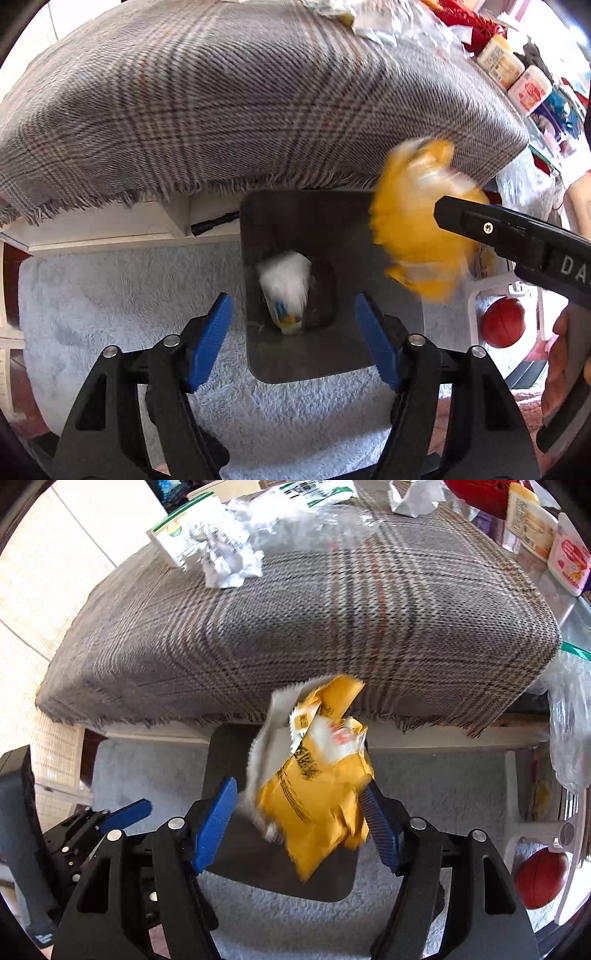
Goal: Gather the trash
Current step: 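Carry both items over the floor bin and open both tools to drop them, then grasp the clear plastic bag with the right tool while the left tool grasps crumpled paper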
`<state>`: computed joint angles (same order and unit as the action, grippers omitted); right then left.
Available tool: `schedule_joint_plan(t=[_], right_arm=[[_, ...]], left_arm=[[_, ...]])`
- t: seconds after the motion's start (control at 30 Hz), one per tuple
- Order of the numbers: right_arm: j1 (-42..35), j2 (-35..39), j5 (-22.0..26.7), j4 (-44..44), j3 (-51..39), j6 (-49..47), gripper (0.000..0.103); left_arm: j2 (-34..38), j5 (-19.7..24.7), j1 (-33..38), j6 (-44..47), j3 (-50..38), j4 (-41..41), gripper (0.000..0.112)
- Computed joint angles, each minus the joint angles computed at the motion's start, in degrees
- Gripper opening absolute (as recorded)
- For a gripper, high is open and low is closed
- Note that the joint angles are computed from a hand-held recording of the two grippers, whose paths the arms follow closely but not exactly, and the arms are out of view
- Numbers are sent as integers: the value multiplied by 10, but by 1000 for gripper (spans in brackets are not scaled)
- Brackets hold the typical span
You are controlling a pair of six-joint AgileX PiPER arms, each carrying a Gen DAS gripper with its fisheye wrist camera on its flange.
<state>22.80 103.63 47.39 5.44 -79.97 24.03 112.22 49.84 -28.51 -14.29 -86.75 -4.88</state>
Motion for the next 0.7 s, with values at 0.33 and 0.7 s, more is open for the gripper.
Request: schedule_joint_plan(t=[0.33, 0.7], right_arm=[[-32, -45, -5, -14, 19, 4, 74], [-80, -27, 50, -57, -119, -27, 76]], left_arm=[[-40, -4, 2, -17, 12, 22, 73], [20, 79, 4, -32, -183, 50, 76]])
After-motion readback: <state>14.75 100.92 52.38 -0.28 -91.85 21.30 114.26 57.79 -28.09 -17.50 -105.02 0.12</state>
